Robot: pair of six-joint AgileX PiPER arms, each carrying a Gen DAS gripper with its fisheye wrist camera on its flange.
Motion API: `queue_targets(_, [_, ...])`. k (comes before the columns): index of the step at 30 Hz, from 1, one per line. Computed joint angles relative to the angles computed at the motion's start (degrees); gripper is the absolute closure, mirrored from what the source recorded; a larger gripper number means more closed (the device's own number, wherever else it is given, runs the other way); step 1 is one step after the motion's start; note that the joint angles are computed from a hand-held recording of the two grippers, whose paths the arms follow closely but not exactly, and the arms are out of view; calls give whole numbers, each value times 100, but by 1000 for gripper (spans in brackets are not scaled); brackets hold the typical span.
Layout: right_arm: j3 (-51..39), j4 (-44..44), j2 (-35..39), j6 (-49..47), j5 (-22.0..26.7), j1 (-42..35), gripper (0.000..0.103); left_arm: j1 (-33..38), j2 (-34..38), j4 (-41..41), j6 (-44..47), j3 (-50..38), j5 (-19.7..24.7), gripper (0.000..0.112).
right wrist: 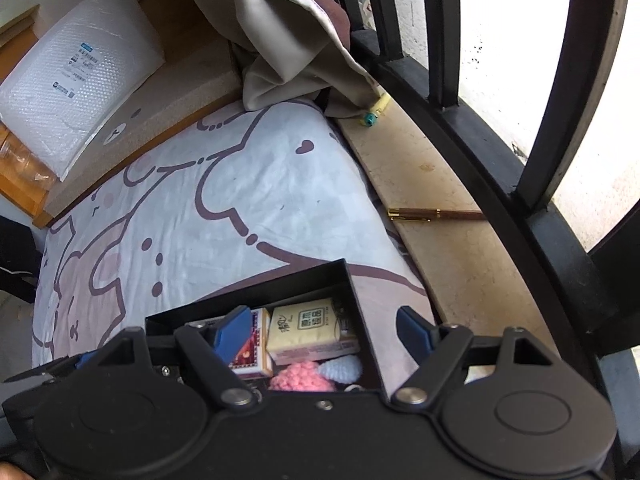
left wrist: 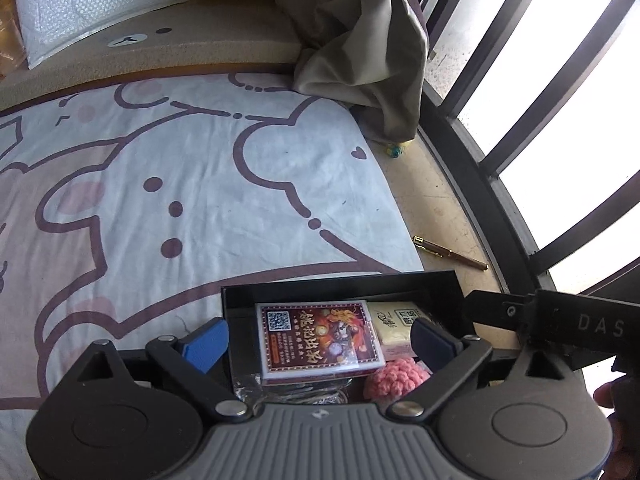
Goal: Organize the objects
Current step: 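Lower the card box into the black box and open left tool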
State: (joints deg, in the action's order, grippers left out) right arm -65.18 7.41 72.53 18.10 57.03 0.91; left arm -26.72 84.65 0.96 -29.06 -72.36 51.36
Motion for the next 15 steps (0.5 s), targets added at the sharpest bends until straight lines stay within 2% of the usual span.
queue_targets(9, [-51,-279,-383,334,264,394,23,275,-355,68,-34,-58,557,15])
queue_targets(15, [-42,-585,-745,611,561,671,23,111,-714,297,-118,-106,947,15])
